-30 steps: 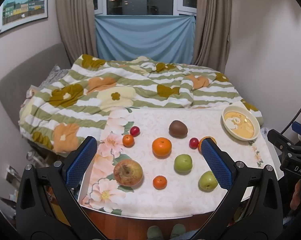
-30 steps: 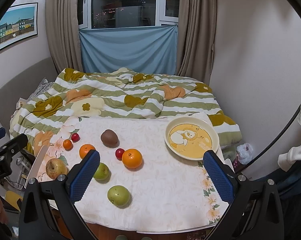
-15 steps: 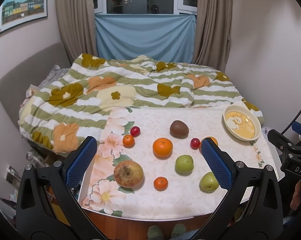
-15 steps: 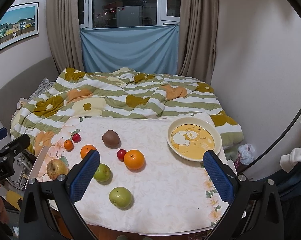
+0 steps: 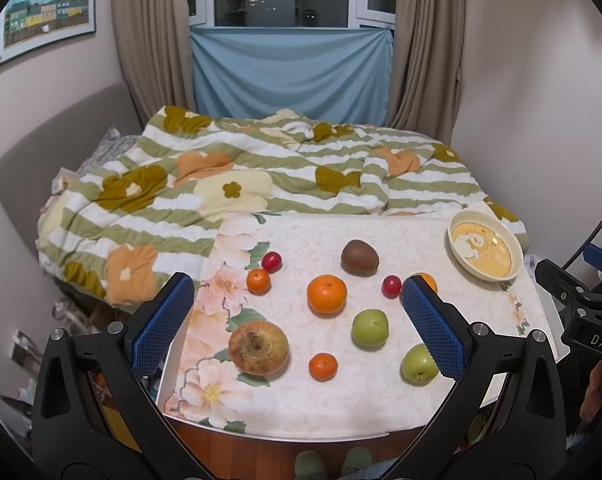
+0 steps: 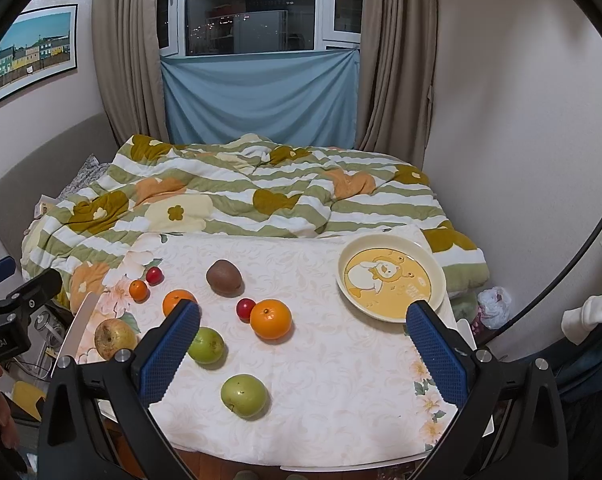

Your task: Organize fruits

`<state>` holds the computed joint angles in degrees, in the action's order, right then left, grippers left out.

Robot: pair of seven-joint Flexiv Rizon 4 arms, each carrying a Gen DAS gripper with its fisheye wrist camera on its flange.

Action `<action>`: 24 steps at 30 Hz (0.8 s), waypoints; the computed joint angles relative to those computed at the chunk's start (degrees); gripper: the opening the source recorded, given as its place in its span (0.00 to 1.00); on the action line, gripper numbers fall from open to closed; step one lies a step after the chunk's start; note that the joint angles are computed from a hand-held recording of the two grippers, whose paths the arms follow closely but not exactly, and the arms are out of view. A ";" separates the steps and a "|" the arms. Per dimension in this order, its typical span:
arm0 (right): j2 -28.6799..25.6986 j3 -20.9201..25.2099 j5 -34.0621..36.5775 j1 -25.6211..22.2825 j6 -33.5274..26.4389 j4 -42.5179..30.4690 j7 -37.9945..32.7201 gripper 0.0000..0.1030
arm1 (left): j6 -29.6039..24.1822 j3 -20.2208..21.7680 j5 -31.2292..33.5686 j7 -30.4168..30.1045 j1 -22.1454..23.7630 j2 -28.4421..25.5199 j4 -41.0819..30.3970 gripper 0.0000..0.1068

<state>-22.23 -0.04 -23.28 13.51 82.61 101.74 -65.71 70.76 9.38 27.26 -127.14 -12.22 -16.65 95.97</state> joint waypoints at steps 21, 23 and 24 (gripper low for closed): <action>0.00 0.79 0.98 -0.58 -0.18 -0.33 -0.97 1.00 | 0.19 -0.01 -0.43 0.50 0.16 -0.29 -0.20 0.96; -0.19 0.75 1.15 -0.47 -0.18 -0.60 -0.91 1.00 | 0.48 -0.05 -0.67 0.77 0.34 -0.24 0.06 0.96; -0.01 0.31 0.86 -0.18 0.02 -0.24 -0.65 1.00 | 0.45 0.01 -0.62 0.71 0.27 -0.23 0.05 0.96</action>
